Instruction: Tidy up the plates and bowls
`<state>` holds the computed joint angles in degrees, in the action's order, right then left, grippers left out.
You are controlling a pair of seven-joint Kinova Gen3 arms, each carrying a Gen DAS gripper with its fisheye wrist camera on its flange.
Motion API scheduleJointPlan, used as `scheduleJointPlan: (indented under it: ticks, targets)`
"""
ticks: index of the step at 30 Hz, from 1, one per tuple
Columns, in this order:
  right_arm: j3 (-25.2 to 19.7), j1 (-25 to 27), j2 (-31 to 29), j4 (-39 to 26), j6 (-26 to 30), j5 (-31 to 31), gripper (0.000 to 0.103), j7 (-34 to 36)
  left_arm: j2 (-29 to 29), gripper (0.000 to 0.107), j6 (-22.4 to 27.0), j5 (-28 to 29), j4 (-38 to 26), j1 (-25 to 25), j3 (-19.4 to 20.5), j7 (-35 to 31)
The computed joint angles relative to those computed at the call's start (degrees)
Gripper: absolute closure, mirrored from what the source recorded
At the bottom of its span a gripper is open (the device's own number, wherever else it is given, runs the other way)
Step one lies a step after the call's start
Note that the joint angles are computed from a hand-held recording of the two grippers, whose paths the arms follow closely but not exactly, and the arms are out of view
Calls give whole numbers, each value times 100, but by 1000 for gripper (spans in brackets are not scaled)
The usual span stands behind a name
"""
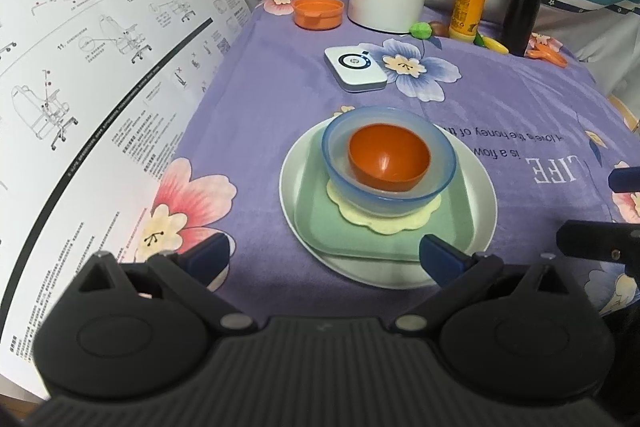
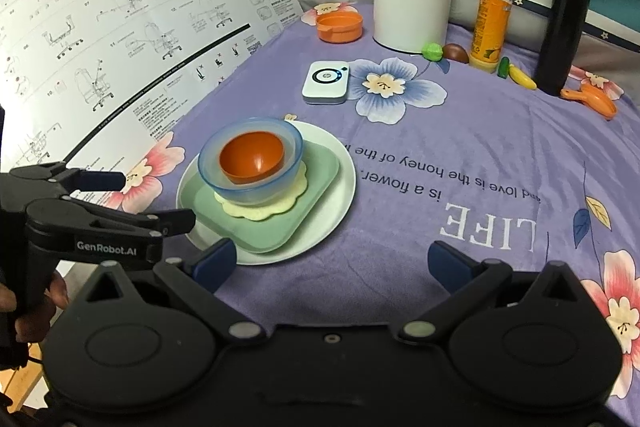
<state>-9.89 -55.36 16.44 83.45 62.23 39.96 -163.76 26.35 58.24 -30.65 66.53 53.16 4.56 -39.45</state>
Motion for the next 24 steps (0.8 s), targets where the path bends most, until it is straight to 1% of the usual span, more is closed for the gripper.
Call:
scheduleJointPlan:
  ticks: [9,24]
  targets:
    - [19,128,43,-30,-86,-224,0,314,92,5,68,61,-88,-47,-7,-95]
    - [67,172,79,-53,-98,-349,0,451,216,5,139,221,-235,-65,-43,-286]
